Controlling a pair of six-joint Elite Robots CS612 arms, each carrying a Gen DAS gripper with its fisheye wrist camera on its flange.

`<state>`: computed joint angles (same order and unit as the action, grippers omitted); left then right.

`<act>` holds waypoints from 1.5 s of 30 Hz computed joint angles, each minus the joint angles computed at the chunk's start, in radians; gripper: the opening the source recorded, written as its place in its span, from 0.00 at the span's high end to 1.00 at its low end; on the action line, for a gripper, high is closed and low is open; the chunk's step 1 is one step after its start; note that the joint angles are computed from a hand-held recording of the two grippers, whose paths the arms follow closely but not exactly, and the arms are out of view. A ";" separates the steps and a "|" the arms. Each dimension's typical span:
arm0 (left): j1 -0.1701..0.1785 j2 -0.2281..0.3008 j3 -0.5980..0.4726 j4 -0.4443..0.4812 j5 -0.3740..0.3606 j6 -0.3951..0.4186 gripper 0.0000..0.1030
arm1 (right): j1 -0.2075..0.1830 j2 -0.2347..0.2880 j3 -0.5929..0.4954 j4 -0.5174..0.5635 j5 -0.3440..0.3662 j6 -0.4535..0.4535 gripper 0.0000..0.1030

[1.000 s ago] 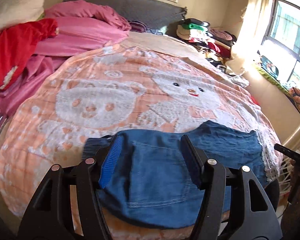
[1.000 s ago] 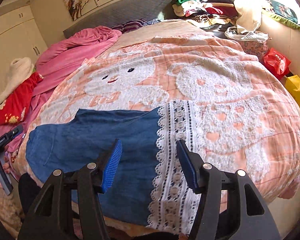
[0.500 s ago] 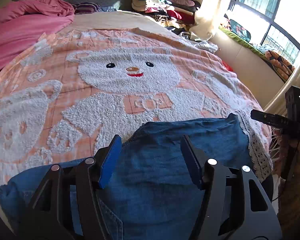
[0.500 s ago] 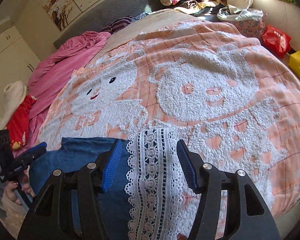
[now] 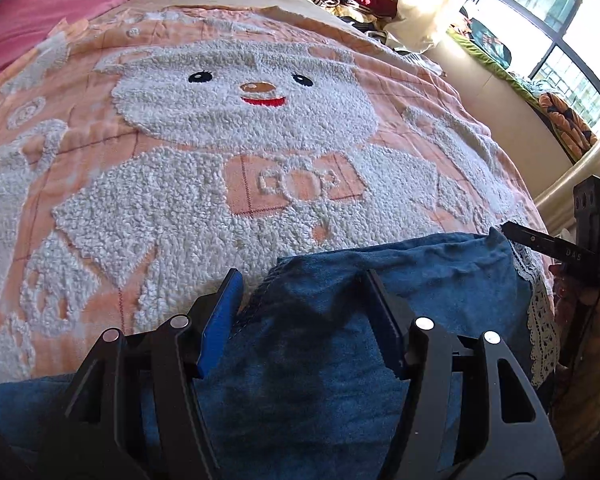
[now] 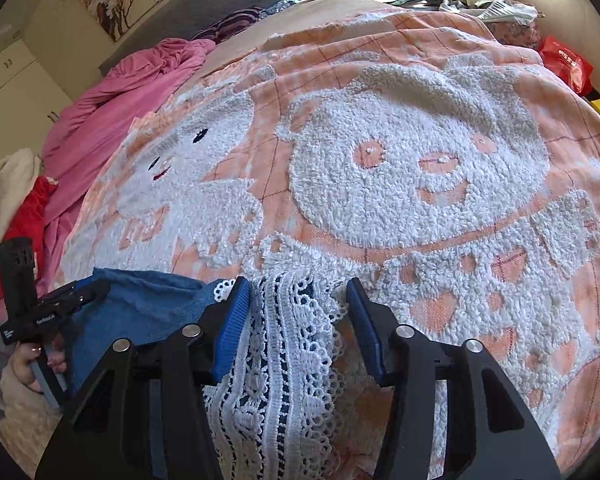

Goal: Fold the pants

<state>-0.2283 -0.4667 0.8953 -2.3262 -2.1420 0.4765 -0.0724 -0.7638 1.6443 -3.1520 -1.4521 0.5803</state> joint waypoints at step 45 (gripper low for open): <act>0.034 -0.097 0.208 -0.383 -0.032 -0.158 0.58 | 0.072 -0.077 0.107 -0.094 -0.265 -0.123 0.35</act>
<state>-0.1945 -0.5639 1.1034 -2.7091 -2.1736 0.3182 -0.0002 -0.8405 1.7509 -3.2458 -1.7167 0.4575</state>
